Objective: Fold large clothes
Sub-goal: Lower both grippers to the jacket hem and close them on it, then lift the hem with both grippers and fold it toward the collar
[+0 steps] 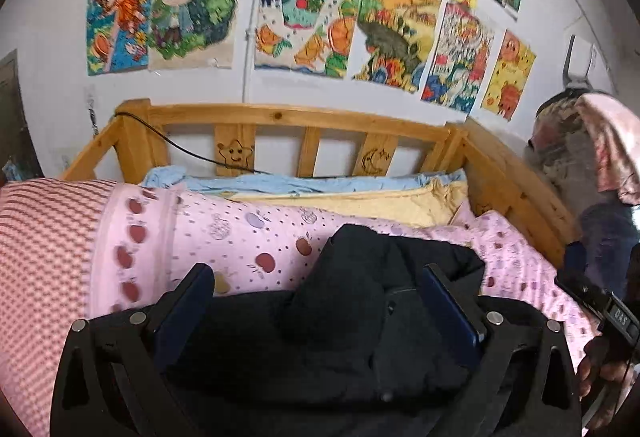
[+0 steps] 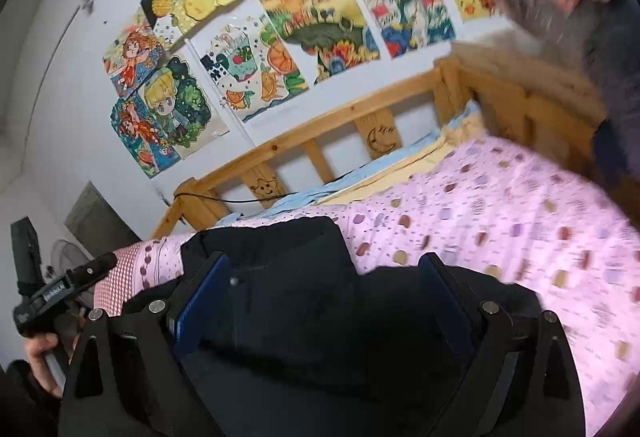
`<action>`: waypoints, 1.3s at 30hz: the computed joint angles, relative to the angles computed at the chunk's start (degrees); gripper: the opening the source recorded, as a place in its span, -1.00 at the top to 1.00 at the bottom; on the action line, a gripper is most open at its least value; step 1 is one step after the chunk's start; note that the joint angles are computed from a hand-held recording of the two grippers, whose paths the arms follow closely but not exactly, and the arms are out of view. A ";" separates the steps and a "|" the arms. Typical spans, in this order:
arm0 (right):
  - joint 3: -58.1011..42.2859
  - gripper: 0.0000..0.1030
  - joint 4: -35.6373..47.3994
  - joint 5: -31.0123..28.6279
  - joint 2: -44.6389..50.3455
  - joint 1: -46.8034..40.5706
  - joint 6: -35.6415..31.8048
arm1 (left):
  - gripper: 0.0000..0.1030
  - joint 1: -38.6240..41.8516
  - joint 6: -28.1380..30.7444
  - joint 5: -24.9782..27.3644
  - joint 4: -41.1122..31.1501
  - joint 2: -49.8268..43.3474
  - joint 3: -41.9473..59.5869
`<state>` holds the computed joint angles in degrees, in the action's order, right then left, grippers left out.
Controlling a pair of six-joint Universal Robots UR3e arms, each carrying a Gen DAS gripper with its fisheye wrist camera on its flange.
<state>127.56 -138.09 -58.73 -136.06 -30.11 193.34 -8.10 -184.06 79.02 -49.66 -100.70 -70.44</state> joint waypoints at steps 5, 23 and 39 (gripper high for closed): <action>1.33 -0.30 -21.61 -4.48 18.55 7.08 3.25 | -0.36 -2.51 -1.28 3.03 3.19 -9.30 5.28; -5.18 0.82 -35.74 -14.90 40.56 19.23 6.17 | 0.87 1.69 -0.93 -2.73 6.72 -5.38 -1.77; 6.85 0.92 -17.31 -17.71 12.76 19.95 -11.62 | 0.90 0.94 19.70 0.83 19.57 13.31 -34.39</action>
<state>134.41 -155.39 -76.44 -123.31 -10.17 181.72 -7.16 -164.36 79.86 -30.08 -87.39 -104.82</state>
